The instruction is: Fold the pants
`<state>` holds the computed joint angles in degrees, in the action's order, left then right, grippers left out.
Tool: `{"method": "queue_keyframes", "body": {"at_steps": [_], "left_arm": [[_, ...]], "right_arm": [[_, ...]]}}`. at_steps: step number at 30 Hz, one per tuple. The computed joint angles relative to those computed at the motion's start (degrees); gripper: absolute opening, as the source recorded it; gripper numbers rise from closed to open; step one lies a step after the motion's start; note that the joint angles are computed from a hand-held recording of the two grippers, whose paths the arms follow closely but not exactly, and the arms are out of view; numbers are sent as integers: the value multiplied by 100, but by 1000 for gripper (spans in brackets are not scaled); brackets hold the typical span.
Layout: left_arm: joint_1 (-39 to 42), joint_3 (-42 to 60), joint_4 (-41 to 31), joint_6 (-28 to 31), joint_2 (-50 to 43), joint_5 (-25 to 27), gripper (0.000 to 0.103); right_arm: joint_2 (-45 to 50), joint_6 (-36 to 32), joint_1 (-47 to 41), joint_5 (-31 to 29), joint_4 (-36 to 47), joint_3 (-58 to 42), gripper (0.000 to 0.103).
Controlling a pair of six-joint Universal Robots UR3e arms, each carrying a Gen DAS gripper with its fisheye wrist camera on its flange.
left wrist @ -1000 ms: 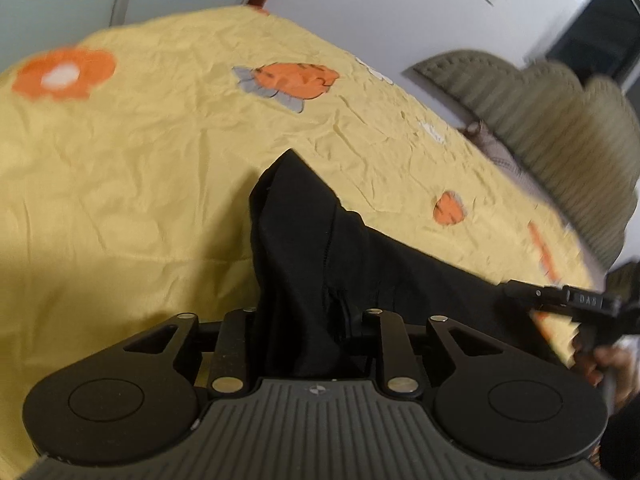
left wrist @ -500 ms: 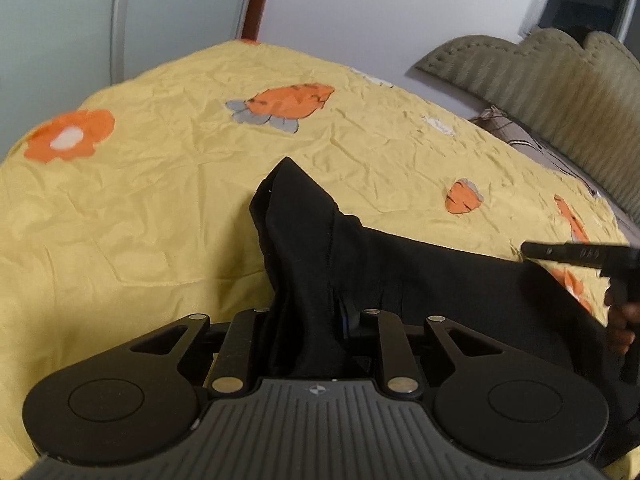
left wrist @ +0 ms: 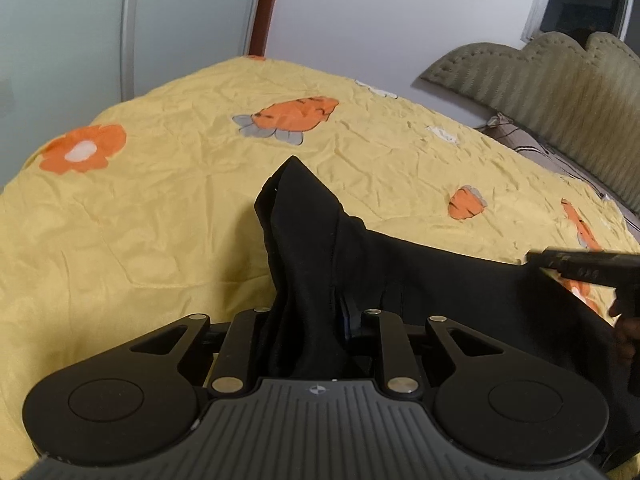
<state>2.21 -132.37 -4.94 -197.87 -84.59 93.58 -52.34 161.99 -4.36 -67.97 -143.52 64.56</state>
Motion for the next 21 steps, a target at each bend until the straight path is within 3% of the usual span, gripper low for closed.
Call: {"method": "queue_keyframes", "body": {"at_steps": [2, 6, 10, 13, 17, 20, 21], "left_arm": [[251, -106, -80, 72, 157, -341, 24], [966, -288, -291, 455, 433, -1308, 24], [1675, -421, -715, 758, 796, -2264, 24], [1730, -467, -824, 790, 936, -2350, 24], [1502, -522, -633, 824, 953, -2069, 24], [1597, -583, -611, 775, 1031, -2195, 24], [1606, -599, -599, 772, 1063, -2215, 24]], "right_arm": [[-530, -194, -83, 253, -303, 646, 41], [-1020, -1529, -255, 1261, 1871, 543, 41], [-1255, -1942, 233, 1239, 1641, 1075, 41], [-1305, -1513, 748, 1068, 895, 1543, 43], [-1682, -2183, 1060, 1352, 825, 1888, 41], [-1653, -1520, 1215, 1142, 11, 2004, 42], [-1541, -1433, 1260, 1083, 170, 1846, 43]]}}
